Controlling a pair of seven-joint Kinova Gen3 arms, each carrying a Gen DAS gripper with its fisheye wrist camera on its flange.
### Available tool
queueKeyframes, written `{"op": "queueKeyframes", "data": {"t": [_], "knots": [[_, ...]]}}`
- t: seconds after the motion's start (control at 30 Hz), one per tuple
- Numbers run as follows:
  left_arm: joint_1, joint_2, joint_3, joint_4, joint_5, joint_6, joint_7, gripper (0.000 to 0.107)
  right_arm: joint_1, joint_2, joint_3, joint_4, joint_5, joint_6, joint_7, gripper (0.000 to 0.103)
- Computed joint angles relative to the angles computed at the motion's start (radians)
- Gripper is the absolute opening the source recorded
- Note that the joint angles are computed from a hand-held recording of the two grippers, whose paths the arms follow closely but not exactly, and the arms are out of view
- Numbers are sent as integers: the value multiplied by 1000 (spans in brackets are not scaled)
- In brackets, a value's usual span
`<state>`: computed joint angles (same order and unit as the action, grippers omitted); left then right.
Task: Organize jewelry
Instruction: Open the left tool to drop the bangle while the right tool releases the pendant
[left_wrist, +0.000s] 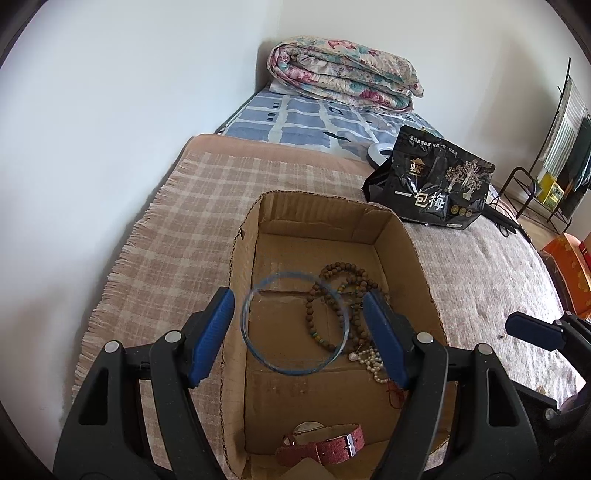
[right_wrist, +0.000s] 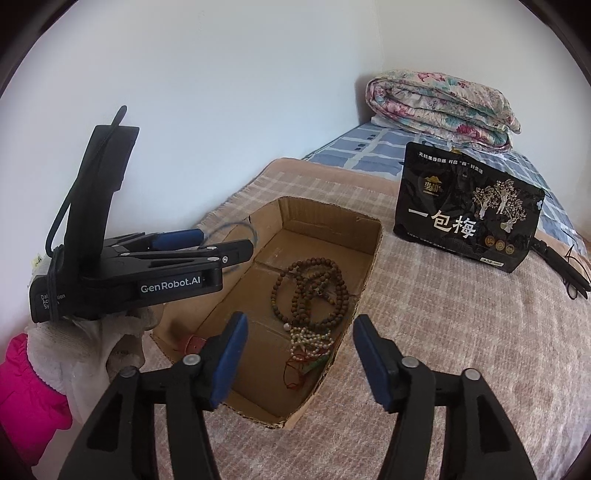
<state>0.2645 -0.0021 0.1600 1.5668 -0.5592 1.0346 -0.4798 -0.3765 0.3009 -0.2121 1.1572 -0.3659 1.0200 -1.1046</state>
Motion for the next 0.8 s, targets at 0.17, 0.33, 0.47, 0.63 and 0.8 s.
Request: {"op": "queueKeyframes", "data": {"t": [0.17,0.33,0.47,0.63,0.8], "knots": [[-6,-4,-3,-6,15,6,3,75,8,-9,6,3,-3,-12,-10,78],[1,-11,11,-10,-11,23,26,75,18,-24,7,14,-5,-23,-5,81],[12,-14,22,-24,-29,45,40,75,24,-41,9,27,-4,-31,3,81],[38,-14,43,-55,-71,90,63,75,39,-69,14,46,-15,-40,17,82],[75,-9,66,-92,-118,138,88,75,65,-102,22,70,-43,-50,35,87]]}}
